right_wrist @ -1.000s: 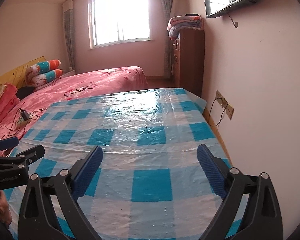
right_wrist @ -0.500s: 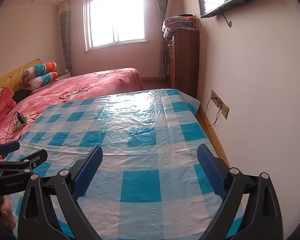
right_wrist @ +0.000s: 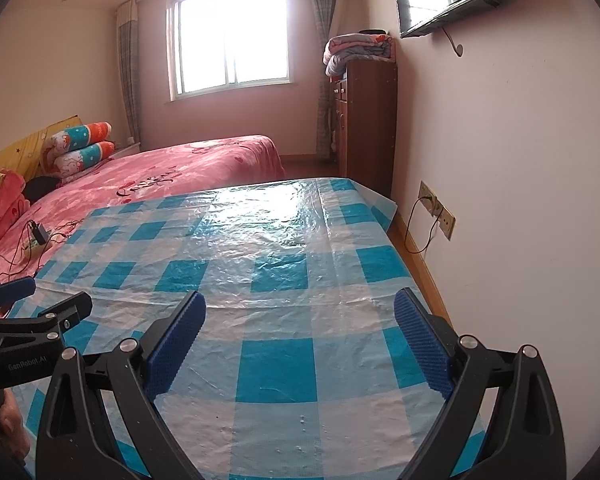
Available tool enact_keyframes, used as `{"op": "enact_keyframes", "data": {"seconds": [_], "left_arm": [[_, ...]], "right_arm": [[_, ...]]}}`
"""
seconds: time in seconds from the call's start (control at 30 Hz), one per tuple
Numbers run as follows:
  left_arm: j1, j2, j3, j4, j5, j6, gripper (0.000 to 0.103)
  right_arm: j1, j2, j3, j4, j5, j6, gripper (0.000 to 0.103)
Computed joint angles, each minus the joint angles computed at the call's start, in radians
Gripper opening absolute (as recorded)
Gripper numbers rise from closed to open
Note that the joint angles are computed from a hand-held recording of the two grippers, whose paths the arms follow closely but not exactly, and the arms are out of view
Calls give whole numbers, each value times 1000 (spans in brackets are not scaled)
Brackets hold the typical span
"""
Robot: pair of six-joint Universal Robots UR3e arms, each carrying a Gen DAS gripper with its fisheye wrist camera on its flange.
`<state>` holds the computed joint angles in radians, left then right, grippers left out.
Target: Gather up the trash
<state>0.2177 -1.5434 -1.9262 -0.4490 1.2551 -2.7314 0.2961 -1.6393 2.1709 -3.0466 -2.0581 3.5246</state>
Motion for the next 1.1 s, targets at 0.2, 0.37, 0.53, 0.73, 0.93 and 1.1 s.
{"op": "enact_keyframes", "data": {"seconds": [0.2, 0.37, 0.53, 0.73, 0.93, 1.1], "left_arm": [[-3, -1, -6, 14, 5, -3, 97], [-1, -1, -9, 18, 2, -6, 97], [0, -4, -9, 23, 4, -9, 97], [4, -5, -11, 30, 1, -8, 97], [3, -10, -9, 37, 4, -13, 97], [3, -13, -9, 41, 7, -15, 97]], "right_arm": [[12, 15, -13, 3, -12, -7, 94], [19, 24, -21, 7, -19, -7, 94], [28, 35, -30, 11, -25, -8, 94], [33, 48, -42, 16, -31, -13, 94], [36, 52, -45, 18, -33, -13, 94], [46, 66, -53, 14, -44, -19, 94]]}}
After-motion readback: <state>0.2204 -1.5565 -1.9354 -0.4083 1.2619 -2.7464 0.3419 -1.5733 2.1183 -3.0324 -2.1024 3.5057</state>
